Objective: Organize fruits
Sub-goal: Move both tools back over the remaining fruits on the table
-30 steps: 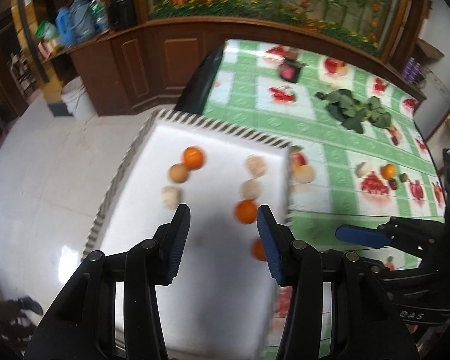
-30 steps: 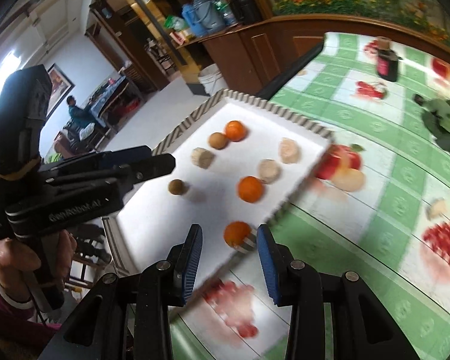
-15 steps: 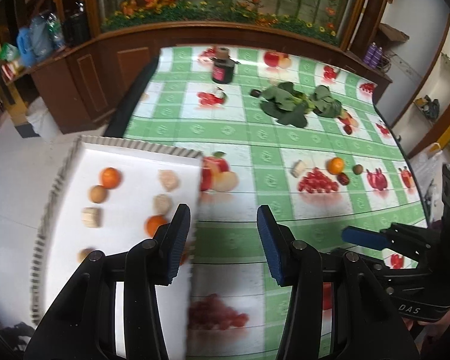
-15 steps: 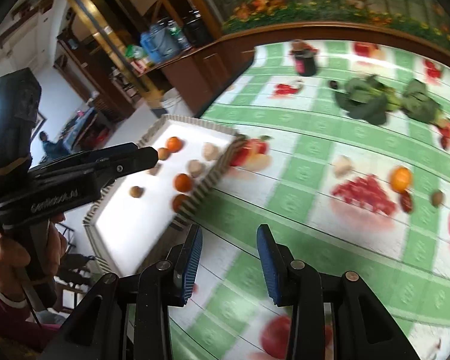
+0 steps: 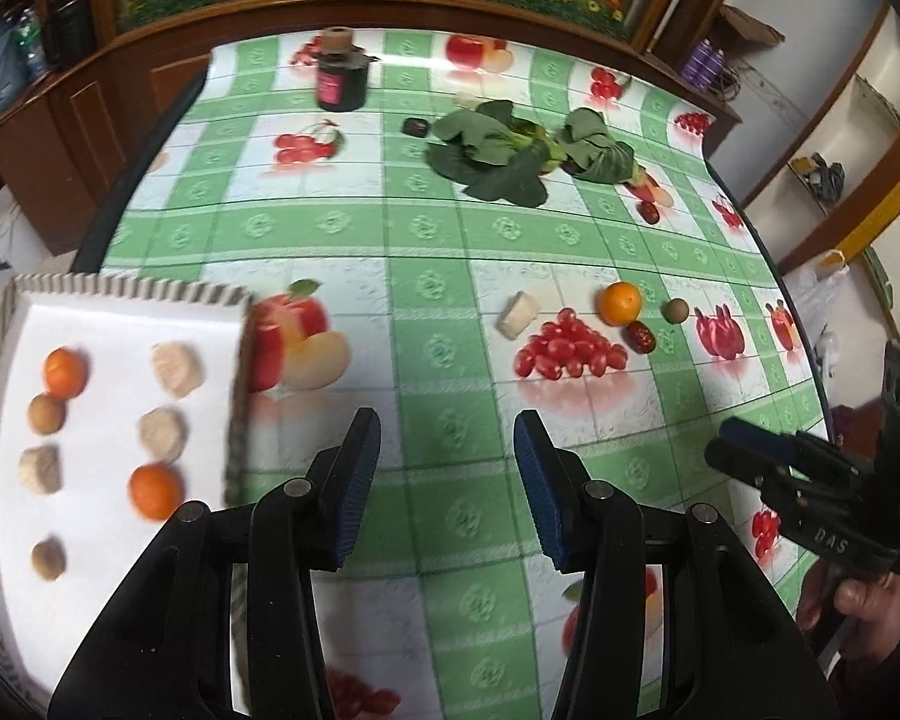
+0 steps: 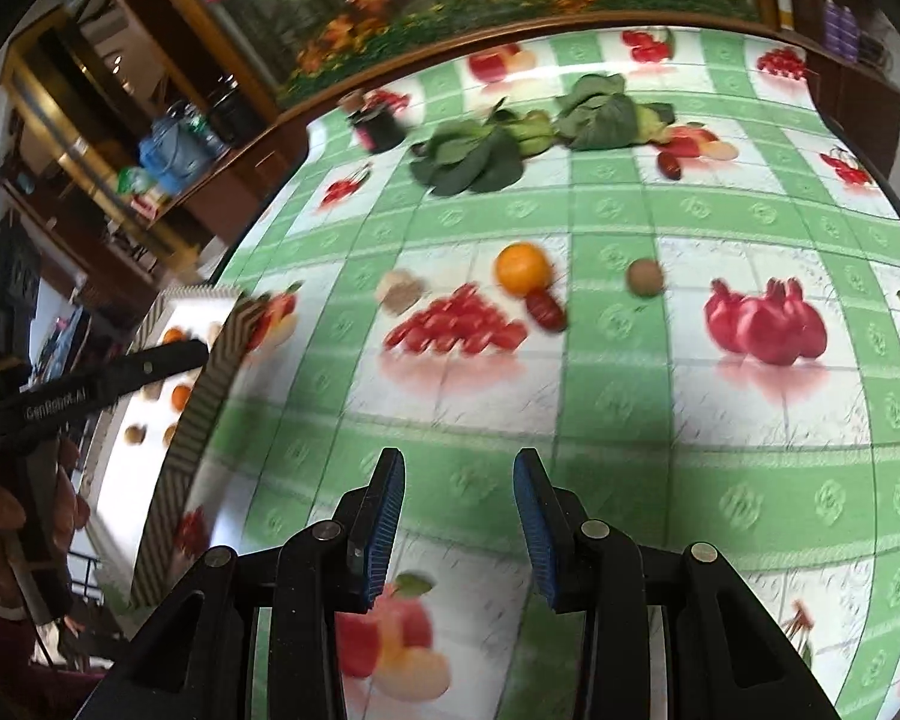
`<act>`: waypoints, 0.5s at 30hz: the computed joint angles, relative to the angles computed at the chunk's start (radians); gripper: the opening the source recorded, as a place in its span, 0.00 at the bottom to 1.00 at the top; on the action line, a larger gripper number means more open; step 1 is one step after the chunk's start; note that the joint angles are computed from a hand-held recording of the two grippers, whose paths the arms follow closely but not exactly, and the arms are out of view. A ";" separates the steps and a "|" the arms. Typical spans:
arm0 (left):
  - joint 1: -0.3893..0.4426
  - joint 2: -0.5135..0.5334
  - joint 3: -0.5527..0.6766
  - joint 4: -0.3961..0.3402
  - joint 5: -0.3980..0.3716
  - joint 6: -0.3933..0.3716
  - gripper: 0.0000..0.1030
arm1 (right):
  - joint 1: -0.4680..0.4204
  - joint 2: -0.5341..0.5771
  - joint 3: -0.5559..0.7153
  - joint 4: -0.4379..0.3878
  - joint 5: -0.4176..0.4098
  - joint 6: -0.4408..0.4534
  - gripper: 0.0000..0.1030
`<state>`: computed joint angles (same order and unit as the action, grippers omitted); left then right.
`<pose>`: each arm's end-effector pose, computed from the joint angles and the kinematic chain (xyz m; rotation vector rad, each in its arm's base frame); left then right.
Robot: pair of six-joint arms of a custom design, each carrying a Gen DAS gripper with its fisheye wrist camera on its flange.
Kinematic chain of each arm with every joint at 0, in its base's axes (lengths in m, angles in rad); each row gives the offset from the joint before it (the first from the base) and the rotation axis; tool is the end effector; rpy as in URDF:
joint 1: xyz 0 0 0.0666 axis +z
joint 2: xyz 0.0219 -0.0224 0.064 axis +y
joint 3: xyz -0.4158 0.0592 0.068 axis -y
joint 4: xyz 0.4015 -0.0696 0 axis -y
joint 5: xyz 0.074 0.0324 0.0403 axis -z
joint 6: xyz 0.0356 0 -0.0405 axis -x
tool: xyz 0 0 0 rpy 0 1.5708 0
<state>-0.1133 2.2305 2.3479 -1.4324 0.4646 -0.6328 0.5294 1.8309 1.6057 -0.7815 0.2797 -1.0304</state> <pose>0.7491 -0.1017 0.3621 1.0721 2.5115 -0.5339 0.5607 0.3162 0.3337 0.7292 2.4324 0.2631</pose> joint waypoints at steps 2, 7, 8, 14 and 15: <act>-0.011 0.016 0.018 -0.007 -0.003 -0.001 0.45 | -0.015 0.013 0.016 -0.011 0.008 0.032 0.36; -0.038 0.072 0.093 -0.053 -0.018 0.000 0.45 | -0.057 0.061 0.071 -0.050 -0.001 0.121 0.36; -0.044 0.081 0.103 -0.056 -0.022 0.001 0.45 | -0.064 0.069 0.081 -0.059 -0.003 0.137 0.36; -0.078 0.135 0.173 -0.088 -0.039 -0.002 0.45 | -0.106 0.096 0.099 -0.065 -0.039 0.208 0.36; -0.083 0.143 0.184 -0.090 -0.041 -0.004 0.45 | -0.110 0.098 0.100 -0.062 -0.045 0.214 0.36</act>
<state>-0.1964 2.3735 2.5321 -1.5227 0.4238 -0.6367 0.4193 1.9289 1.7054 -0.8439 0.2350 -0.8160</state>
